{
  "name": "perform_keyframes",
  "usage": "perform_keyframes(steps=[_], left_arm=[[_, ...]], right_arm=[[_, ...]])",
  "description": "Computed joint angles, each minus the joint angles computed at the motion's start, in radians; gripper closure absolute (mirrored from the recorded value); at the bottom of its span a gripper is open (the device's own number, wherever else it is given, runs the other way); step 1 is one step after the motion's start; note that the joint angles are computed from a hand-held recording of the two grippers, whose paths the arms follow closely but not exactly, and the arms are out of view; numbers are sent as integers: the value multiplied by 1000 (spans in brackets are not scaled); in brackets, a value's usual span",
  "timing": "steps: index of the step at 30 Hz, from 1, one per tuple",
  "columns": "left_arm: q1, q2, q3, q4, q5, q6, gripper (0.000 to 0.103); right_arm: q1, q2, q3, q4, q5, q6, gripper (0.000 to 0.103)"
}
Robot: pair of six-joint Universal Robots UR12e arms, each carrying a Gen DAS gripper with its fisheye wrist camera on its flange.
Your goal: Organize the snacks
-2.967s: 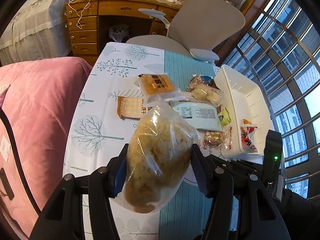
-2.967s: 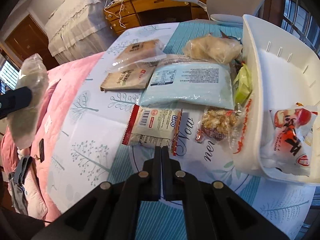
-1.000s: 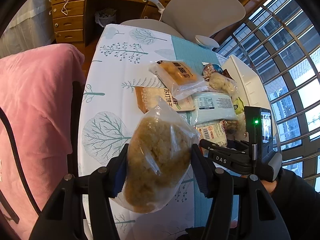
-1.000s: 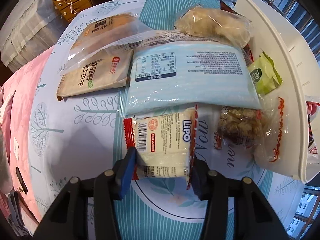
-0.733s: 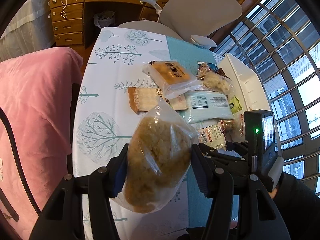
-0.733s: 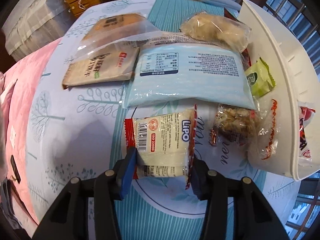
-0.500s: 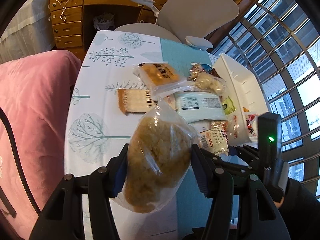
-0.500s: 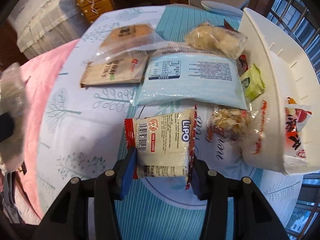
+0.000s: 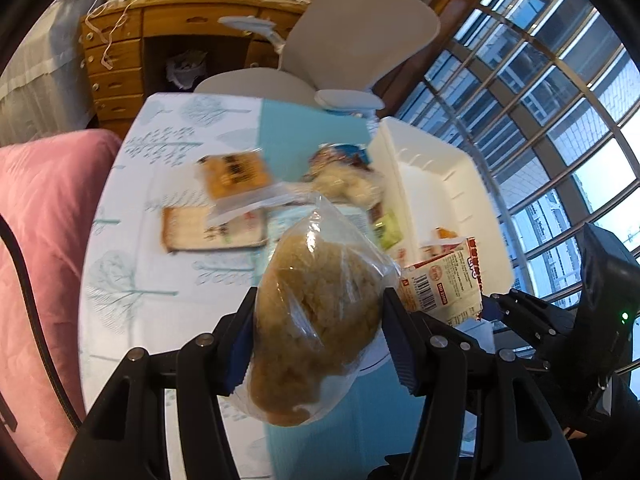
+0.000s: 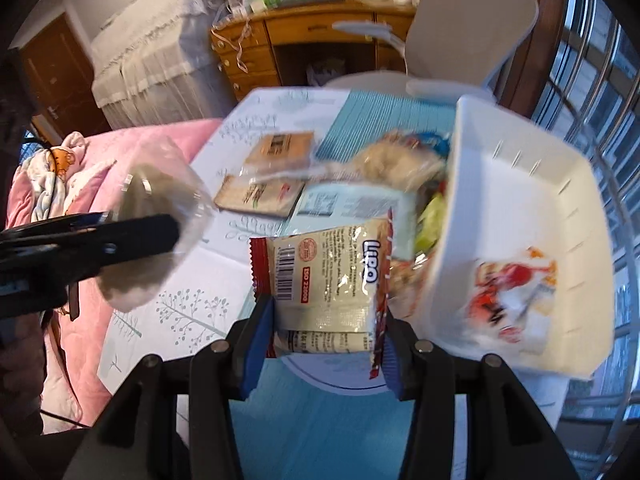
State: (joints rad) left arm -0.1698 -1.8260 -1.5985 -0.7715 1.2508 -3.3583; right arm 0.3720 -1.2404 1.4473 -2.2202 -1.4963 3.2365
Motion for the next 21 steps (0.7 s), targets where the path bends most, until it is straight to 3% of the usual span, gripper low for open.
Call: perform_keyframes(steps=[3, 4, 6, 11, 21], left_arm=[[-26, -14, 25, 17, 6, -5, 46], [-37, -19, 35, 26, 10, -8, 46], [-54, -32, 53, 39, 15, -15, 46], [-93, -73, 104, 61, 21, -31, 46], [-154, -144, 190, 80, -15, -26, 46]], right_arm=[[-19, -24, 28, -54, 1, -25, 58], [-24, -31, 36, -69, 0, -32, 65], [-40, -53, 65, -118, -5, -51, 67], [-72, -82, 110, -179, -12, -82, 88], [-126, -133, 170, -140, -21, -72, 90]])
